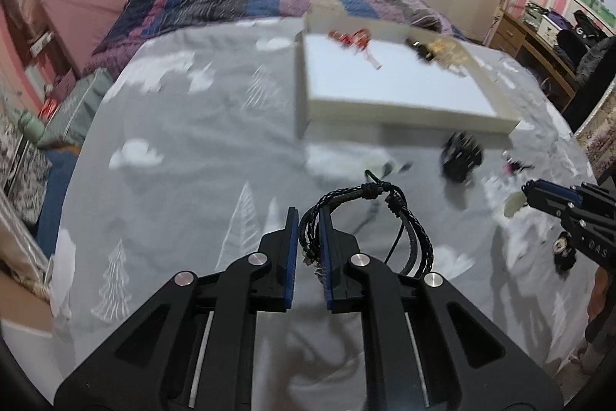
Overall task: Organize jewelry
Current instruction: 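Carry both items into the white tray and open both tools to release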
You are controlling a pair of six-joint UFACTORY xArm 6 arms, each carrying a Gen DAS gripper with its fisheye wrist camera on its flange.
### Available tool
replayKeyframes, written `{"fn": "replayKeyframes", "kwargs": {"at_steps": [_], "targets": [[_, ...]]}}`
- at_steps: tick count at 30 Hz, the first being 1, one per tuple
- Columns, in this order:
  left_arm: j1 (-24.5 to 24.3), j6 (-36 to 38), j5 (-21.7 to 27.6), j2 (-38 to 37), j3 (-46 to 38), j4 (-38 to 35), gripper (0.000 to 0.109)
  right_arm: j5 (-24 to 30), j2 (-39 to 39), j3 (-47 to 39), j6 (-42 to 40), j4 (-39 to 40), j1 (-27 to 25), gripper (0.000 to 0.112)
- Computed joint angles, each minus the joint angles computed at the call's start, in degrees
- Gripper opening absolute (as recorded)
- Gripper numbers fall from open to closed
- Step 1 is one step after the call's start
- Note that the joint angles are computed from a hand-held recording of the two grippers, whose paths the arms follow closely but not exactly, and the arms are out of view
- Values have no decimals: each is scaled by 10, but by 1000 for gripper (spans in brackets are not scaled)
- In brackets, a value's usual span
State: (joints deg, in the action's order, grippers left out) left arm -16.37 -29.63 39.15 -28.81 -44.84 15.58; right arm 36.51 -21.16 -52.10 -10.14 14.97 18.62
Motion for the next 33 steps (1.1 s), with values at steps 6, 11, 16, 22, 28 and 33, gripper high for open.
{"fn": "replayKeyframes", "kwargs": {"at_steps": [6,11,16,22,28,33], "targets": [[-12,4,6,89,-106,2,9,-19,52,-70,-20,5,-48,18],[0,29,13,193,-213,-25,9,-27,129,-153,-20,9,-74,18],[22,65,21,297,-320,-72,9,-11,227,-256,-4,6,-86,18],[37,77,46,414,-441,-73,9,9,337,-365,33,-22,-87,18],[54,96,76,527,-575,-84,9,53,440,-481,63,-43,-92,18],[63,100,125,618,-695,-88,9,102,528,-605,86,-64,-94,18]]}}
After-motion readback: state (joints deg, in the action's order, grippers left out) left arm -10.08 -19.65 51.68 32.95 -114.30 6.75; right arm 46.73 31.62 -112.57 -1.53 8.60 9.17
